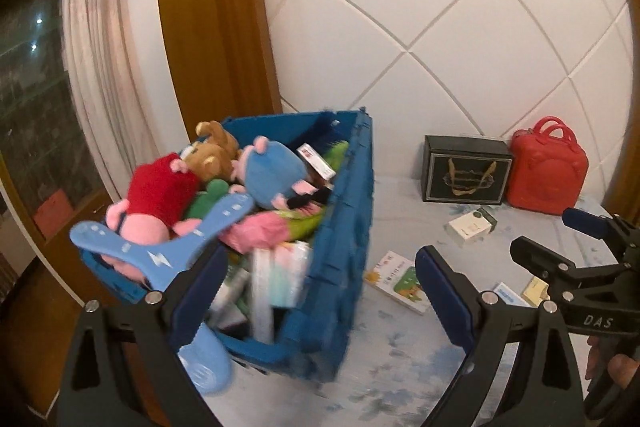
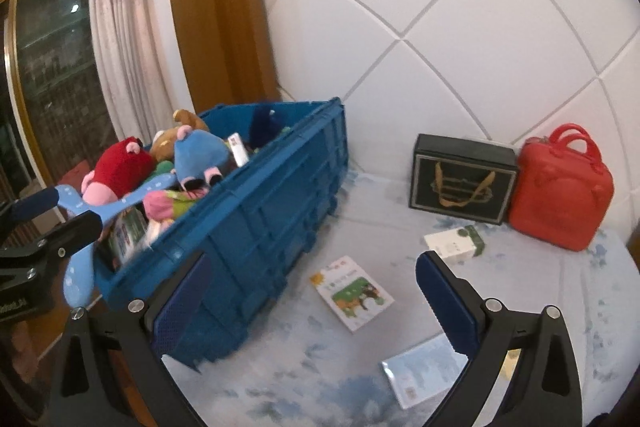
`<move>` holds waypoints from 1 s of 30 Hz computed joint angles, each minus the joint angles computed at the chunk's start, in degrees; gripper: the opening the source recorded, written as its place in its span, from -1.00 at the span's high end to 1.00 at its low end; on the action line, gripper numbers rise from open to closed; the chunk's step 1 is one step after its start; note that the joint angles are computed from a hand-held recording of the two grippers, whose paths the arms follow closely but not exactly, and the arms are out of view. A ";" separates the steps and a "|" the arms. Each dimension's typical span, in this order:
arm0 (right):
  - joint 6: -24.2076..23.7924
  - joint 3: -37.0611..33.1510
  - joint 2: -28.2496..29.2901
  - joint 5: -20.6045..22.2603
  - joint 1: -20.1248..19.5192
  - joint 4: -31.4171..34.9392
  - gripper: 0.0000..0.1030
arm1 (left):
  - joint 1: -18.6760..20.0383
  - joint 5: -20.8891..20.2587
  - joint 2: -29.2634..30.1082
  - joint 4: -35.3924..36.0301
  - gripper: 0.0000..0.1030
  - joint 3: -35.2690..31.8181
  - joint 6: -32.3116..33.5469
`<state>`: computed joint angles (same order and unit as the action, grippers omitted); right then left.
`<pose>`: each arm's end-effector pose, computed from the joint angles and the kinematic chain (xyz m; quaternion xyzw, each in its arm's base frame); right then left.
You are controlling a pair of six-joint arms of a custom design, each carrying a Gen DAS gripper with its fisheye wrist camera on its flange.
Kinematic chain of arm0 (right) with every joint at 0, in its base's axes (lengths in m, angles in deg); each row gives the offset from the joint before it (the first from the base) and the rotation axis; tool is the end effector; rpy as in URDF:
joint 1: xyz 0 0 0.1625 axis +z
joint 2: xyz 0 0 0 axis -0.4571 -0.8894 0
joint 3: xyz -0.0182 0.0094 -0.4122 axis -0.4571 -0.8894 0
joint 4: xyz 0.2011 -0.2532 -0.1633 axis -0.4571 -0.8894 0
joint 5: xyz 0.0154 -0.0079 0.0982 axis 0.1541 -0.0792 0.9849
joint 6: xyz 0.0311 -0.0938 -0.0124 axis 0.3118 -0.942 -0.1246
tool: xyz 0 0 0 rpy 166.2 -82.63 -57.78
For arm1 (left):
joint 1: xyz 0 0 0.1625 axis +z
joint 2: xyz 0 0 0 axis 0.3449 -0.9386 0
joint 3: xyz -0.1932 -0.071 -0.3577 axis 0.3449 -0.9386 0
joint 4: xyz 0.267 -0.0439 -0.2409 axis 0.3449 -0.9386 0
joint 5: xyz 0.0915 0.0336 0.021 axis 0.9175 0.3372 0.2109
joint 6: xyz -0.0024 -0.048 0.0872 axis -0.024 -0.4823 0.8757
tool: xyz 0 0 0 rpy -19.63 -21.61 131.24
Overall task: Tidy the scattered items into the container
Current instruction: 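Withdraw both tools from the crate toward the green-printed booklet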
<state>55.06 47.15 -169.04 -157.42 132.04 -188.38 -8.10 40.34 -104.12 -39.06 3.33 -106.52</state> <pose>0.2185 -0.4465 0.4246 0.2642 -0.8531 0.3917 0.2213 -0.5467 -0.3468 0.1602 0.1481 0.7738 -0.4597 0.4097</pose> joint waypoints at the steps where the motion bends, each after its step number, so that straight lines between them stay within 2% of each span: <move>1: -0.53 0.38 -0.96 0.52 -0.70 0.60 -0.99 | -0.05 -0.34 0.91 -0.50 -0.86 -0.53 0.08; 6: -3.07 1.93 -4.25 0.64 -3.50 1.26 -0.99 | 0.36 -2.25 4.45 -6.85 -0.86 -1.73 4.92; 12: -2.60 2.46 -6.19 1.12 -6.95 1.68 -0.99 | 1.86 -3.36 6.47 -19.25 -0.86 0.01 15.11; 16: -1.27 2.47 -6.52 -0.43 -8.92 1.23 -0.99 | 3.80 -5.05 7.21 -31.01 -0.86 2.23 24.02; 20: 0.29 1.78 -5.82 -3.09 -10.79 0.50 -0.99 | 5.98 -7.05 8.54 -40.42 -0.86 3.15 32.67; 23: -0.34 1.11 -4.73 -4.75 -12.57 -0.28 -0.99 | 7.69 -8.60 9.73 -46.39 -0.86 3.50 37.75; 26: -0.07 0.49 -4.07 -5.47 -14.41 -0.15 -0.99 | 9.32 -9.98 11.20 -47.54 -0.86 2.46 38.82; 30: 0.73 -2.17 -2.63 -4.35 -17.44 2.14 -0.99 | 11.59 -11.25 14.31 -43.72 -0.86 -1.78 38.69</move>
<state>55.79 44.98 -171.67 -161.77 114.60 -186.25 3.49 29.09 -89.81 -82.77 1.56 -67.83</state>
